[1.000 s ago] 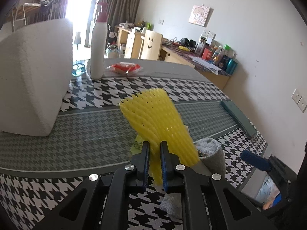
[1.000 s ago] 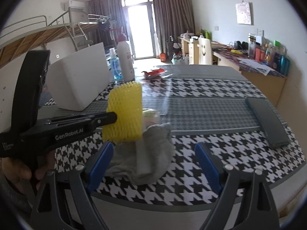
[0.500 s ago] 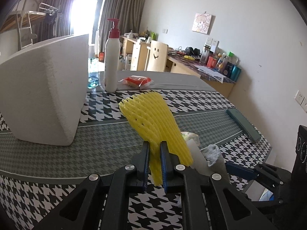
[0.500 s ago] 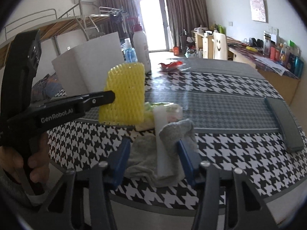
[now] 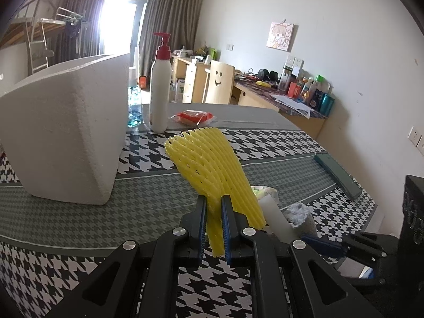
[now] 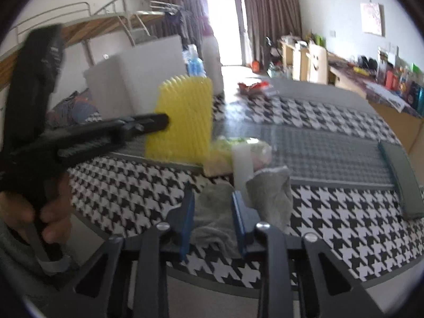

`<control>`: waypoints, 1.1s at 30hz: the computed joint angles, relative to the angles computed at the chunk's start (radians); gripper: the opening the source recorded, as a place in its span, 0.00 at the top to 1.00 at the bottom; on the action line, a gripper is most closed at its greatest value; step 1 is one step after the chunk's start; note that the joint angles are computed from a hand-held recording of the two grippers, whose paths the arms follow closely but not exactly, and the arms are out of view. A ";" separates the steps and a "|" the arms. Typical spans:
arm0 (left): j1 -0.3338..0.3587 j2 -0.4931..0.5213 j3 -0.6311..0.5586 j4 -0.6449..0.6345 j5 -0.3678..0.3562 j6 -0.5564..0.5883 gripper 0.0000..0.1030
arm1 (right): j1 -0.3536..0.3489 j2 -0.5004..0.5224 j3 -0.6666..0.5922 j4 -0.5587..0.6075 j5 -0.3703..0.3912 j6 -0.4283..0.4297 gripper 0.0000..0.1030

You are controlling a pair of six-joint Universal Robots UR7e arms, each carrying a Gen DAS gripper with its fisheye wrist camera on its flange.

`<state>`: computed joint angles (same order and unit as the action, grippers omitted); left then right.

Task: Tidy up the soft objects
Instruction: 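Lift the foam net with the left tool while the right tool grips the white stick, then carry the foam net in the left tool while the right tool carries the white stick to the foam box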

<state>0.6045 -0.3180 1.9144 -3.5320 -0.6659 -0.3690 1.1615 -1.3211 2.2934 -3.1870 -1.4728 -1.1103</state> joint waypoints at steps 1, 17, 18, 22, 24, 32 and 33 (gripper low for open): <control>0.000 0.000 -0.001 0.001 0.001 -0.001 0.89 | 0.002 0.010 -0.004 -0.017 -0.015 0.010 0.70; 0.004 0.002 -0.010 0.024 -0.018 0.010 0.89 | 0.014 0.083 -0.053 -0.078 -0.133 0.017 0.70; 0.003 0.001 -0.008 0.024 -0.016 0.009 0.89 | 0.014 0.083 -0.053 -0.079 -0.134 0.013 0.70; 0.000 -0.004 -0.003 0.023 -0.012 0.012 0.89 | 0.013 0.079 -0.064 -0.058 -0.128 0.032 0.78; -0.001 -0.006 0.001 0.017 -0.014 0.020 0.89 | 0.012 0.072 -0.067 -0.041 -0.121 0.040 0.81; -0.012 -0.015 0.010 0.001 -0.005 0.046 0.89 | 0.007 0.013 -0.045 -0.012 -0.046 0.053 0.82; -0.015 -0.016 0.011 -0.004 -0.001 0.052 0.89 | 0.007 0.009 -0.044 -0.012 -0.039 0.058 0.82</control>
<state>0.5894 -0.3343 1.9259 -3.5360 -0.6670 -0.3168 1.1690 -1.3126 2.2498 -3.1991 -1.5114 -1.0526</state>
